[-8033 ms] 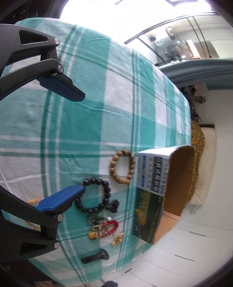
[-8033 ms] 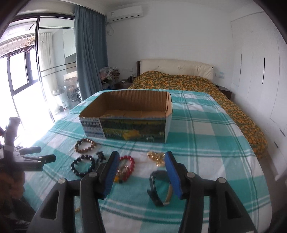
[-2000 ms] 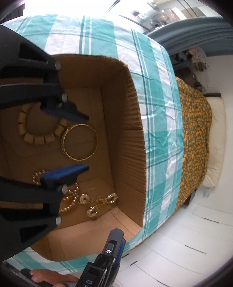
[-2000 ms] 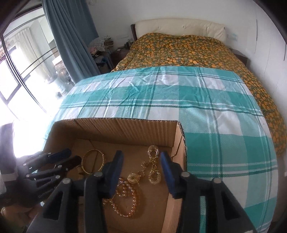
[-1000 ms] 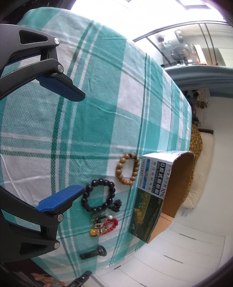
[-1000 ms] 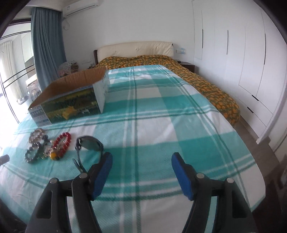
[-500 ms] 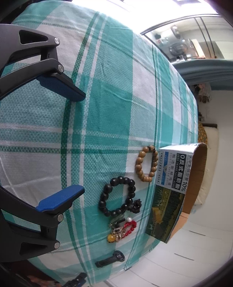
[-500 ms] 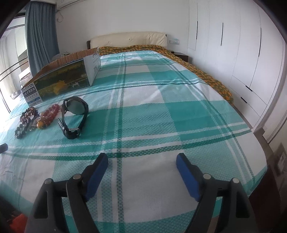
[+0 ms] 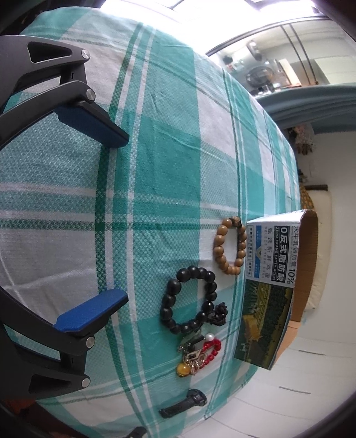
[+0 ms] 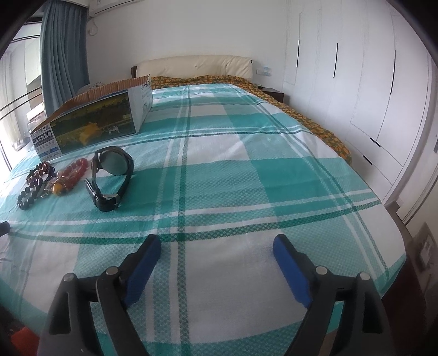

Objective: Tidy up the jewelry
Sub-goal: 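Withdraw both tools from the box over the remaining jewelry, then lower the left tool onto the black bead bracelet and grasp it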

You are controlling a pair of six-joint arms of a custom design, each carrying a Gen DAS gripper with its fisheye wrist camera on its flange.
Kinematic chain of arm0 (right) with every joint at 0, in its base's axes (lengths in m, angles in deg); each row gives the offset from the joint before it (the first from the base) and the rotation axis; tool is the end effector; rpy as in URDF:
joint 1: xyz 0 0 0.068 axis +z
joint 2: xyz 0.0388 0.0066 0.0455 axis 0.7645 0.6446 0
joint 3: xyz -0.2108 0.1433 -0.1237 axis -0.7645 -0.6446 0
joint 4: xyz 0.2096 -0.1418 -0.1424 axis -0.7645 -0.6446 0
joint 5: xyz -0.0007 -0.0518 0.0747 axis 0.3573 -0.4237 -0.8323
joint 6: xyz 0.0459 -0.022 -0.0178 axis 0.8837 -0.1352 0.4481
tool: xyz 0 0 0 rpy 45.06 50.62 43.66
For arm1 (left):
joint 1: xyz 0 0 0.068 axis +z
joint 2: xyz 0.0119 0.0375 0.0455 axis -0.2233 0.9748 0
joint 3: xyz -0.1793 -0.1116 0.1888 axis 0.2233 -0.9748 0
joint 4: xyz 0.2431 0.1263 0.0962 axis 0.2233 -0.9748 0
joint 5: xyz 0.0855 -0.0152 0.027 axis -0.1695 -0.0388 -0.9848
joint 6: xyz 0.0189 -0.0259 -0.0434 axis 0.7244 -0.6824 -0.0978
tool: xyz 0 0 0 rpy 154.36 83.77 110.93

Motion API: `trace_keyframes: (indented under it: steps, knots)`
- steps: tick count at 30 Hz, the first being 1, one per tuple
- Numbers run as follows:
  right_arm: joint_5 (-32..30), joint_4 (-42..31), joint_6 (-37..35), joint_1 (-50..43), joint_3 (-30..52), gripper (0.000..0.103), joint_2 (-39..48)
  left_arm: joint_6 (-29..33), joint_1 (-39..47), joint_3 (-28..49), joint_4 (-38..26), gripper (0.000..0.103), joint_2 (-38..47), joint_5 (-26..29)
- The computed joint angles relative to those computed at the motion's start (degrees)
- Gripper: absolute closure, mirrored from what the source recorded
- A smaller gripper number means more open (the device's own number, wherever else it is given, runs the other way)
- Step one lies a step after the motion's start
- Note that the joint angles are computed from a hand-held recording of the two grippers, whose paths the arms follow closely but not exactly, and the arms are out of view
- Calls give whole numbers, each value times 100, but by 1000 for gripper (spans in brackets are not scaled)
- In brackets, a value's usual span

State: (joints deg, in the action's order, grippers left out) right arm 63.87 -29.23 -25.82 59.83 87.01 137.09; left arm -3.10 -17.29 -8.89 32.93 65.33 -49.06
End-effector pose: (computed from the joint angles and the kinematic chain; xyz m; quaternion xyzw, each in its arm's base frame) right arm 0.2355 0.0246 0.0176 0.2132 0.8779 -0.0996 0.4170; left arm 0.3399 -0.0302 0.0593 0.1203 0.9344 -0.0452 0.3323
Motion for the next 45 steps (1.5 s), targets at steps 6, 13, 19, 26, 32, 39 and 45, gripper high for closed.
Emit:
trace_keyframes:
  steps: [6,13,19,26,32,39,45]
  knots:
    - [97,260,-6,38,-21,16,147,2,-11,10,10,0,15,7]
    - [119,230,31,55,-20,16,144,0,-14,16,4,0,19,1]
    - [116,250,18,52,-32,16,139,-1,-13,20,8,0,26,2]
    - [116,249,23,51,-34,16,141,0,-14,18,12,0,29,3]
    - [123,254,27,59,-39,16,139,7,-7,12,18,0,32,9]
    - [120,242,31,61,-40,16,136,-6,28,131,-207,0,13,165]
    - [125,259,25,60,-41,16,141,-481,116,645,-701,1,-83,835]
